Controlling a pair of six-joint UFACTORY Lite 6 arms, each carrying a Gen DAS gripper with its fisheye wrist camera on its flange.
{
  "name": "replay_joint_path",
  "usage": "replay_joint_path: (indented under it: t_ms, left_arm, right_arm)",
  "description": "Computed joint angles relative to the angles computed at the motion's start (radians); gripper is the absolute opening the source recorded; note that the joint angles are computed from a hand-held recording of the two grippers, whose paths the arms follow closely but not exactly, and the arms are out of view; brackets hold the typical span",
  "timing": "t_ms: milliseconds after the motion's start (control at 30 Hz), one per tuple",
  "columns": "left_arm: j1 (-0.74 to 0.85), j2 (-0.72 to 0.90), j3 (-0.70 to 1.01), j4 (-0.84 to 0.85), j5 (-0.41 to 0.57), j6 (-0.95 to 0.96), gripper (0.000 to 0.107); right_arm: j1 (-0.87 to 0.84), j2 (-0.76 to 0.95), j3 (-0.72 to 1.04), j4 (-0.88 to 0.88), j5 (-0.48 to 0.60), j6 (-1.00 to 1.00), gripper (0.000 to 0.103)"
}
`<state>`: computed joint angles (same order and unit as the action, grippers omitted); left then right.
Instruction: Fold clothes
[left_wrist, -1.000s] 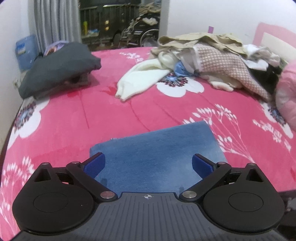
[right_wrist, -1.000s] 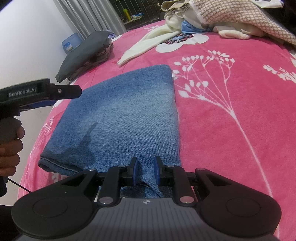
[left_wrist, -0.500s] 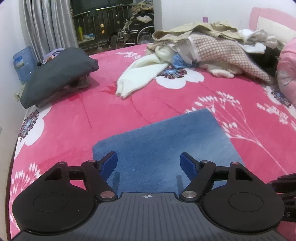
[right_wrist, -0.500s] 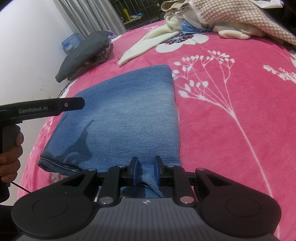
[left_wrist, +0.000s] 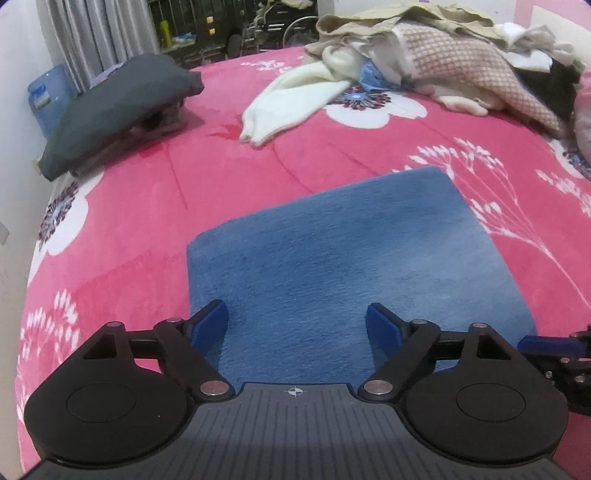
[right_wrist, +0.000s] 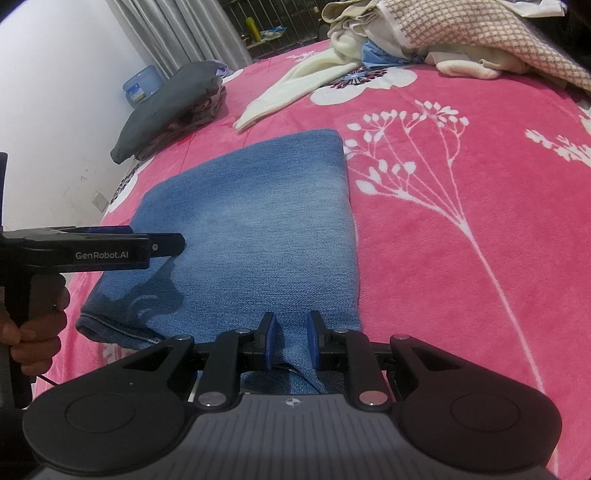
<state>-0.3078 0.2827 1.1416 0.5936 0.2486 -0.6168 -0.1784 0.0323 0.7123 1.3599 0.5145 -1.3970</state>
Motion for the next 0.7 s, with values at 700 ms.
replay_joint_path:
  t_ms: [700]
  left_arm:
    - [0.023, 0.024, 0.035, -0.122, 0.022, 0.110, 0.089]
  right_arm:
    - [0.075, -0.071, -0.050, 0.004, -0.073, -0.044, 0.022]
